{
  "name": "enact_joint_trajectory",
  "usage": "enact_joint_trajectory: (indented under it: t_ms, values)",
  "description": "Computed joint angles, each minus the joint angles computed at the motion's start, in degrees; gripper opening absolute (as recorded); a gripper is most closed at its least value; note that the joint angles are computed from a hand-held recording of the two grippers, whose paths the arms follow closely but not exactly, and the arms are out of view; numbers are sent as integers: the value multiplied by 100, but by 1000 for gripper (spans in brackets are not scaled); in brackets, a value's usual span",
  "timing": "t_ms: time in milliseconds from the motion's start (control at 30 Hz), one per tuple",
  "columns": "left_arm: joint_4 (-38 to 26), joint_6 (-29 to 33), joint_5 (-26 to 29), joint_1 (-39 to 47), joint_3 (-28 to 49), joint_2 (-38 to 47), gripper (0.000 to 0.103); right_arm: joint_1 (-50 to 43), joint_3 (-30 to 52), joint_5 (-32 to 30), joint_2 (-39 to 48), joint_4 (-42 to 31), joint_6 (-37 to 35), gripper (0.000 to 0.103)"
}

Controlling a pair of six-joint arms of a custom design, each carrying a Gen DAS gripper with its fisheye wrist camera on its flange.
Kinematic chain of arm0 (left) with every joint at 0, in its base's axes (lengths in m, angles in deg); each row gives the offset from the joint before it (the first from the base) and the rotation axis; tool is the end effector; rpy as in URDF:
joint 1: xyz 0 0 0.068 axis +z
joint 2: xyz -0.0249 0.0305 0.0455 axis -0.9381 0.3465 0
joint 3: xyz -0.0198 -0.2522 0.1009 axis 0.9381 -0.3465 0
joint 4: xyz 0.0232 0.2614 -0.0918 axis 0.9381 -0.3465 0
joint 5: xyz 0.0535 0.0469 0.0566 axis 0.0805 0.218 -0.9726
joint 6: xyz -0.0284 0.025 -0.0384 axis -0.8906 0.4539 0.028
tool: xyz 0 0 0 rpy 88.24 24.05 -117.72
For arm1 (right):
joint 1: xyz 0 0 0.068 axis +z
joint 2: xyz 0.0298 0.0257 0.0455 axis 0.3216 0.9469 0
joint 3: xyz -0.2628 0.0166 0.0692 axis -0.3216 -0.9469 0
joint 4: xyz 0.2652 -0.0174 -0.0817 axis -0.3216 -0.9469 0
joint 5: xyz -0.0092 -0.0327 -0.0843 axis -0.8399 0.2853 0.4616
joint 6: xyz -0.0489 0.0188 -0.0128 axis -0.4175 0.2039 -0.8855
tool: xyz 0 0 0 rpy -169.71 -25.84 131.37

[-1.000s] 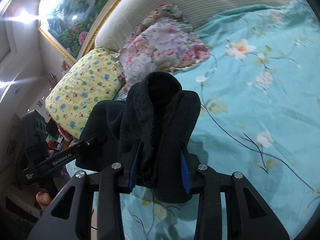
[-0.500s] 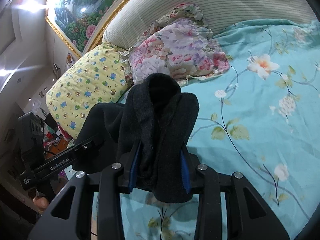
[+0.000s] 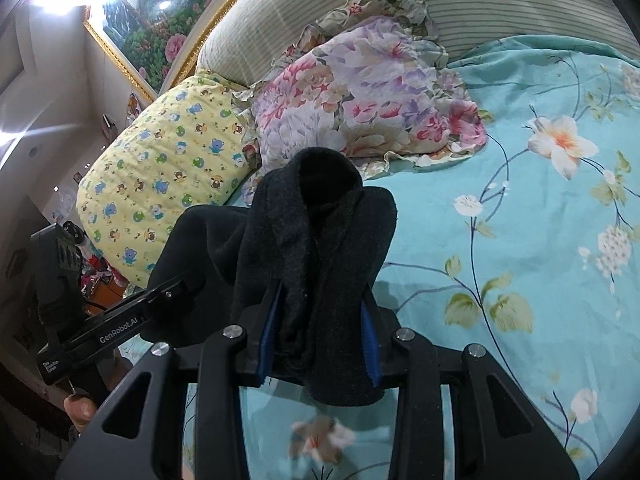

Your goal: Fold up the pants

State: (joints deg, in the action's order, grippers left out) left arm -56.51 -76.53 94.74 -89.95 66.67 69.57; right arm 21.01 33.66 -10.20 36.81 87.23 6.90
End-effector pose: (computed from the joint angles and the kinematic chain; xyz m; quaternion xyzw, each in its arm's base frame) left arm 0.3292 -0.1290 0.1941 0.2210 0.8962 -0.1497 0.3542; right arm 0.1999 0.0162 0.1657 0.1822 0.8570 0.2437 0.4159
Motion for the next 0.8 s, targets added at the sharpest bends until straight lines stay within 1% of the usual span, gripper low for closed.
enact_joint_trajectory:
  t_ms: [267, 467, 567, 633, 667, 733, 800]
  values:
    - [91, -12, -8, 33, 447, 651, 30, -260, 359, -261, 1086, 577, -164, 38]
    - [159, 8, 21, 81, 570, 1054, 31, -367, 419, -473, 1898, 1048, -169, 38]
    - [223, 39, 54, 115, 570, 1201, 31, -411, 405, -533, 2163, 1226, -152, 38]
    - [280, 64, 52, 139, 566, 1295, 33, -429, 392, -539, 2297, 1330, -124, 39]
    - [309, 74, 76, 168, 568, 1354, 36, -460, 374, -565, 2364, 1393, -107, 39]
    - [337, 100, 163, 243, 571, 1430, 42, -522, 333, -628, 2447, 1497, -84, 43]
    - [353, 129, 262, 325, 578, 1504, 51, -596, 279, -631, 2501, 1580, -93, 46]
